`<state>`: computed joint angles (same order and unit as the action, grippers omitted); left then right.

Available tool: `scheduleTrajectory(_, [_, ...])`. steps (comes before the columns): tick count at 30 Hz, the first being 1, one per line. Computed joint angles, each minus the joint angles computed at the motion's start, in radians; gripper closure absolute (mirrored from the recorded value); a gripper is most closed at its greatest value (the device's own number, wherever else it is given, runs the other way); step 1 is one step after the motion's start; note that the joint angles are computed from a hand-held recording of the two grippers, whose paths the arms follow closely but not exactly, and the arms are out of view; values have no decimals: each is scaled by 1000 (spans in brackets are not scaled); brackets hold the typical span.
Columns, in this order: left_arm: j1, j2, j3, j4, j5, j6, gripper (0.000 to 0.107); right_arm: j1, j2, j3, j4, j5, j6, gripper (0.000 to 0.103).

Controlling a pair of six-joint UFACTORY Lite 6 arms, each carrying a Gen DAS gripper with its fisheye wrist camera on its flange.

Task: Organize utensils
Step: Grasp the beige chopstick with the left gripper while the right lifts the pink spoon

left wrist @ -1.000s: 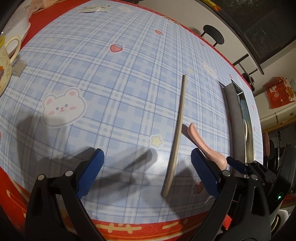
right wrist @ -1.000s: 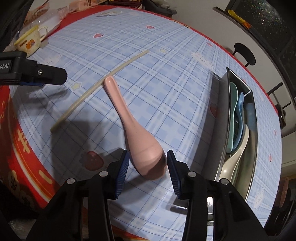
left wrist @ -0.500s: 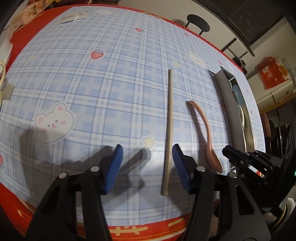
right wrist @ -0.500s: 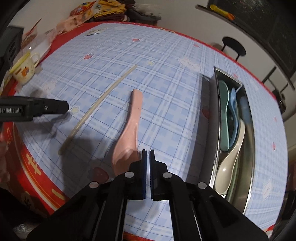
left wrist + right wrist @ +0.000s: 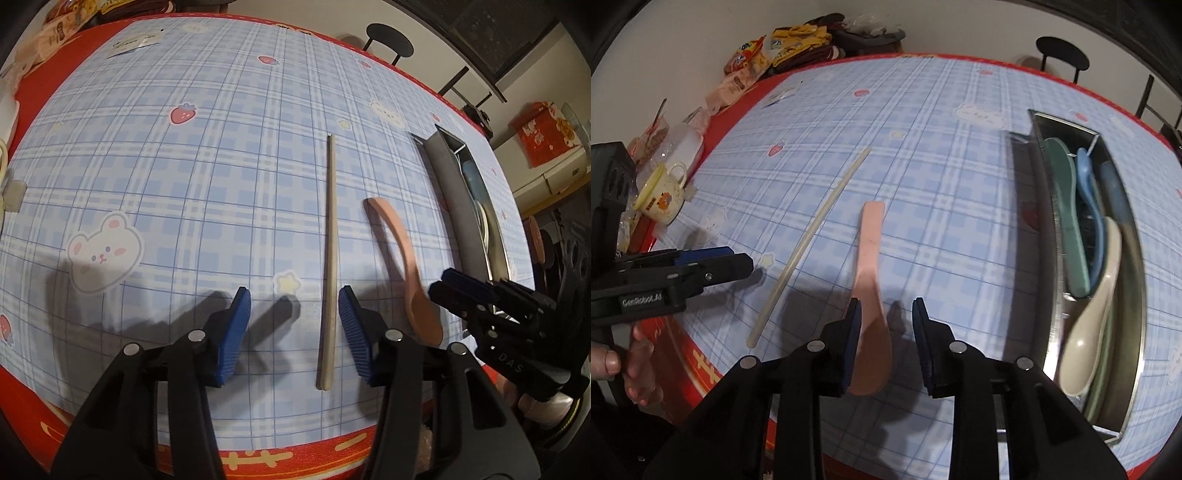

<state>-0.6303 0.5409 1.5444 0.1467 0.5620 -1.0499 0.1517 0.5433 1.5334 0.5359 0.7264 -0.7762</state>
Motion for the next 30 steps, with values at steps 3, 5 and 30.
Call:
scheduleTrajectory(3, [-8, 7, 7, 3, 8, 5, 56, 15, 38, 24, -9, 22, 13, 75])
scheduleTrajectory(5, [-7, 7, 7, 4, 8, 0, 56, 27, 58, 38, -14, 34, 13, 75])
scheduleTrajectory(30, [-39, 414, 587, 20, 273, 235, 75, -77, 1, -31, 166, 66, -134, 95])
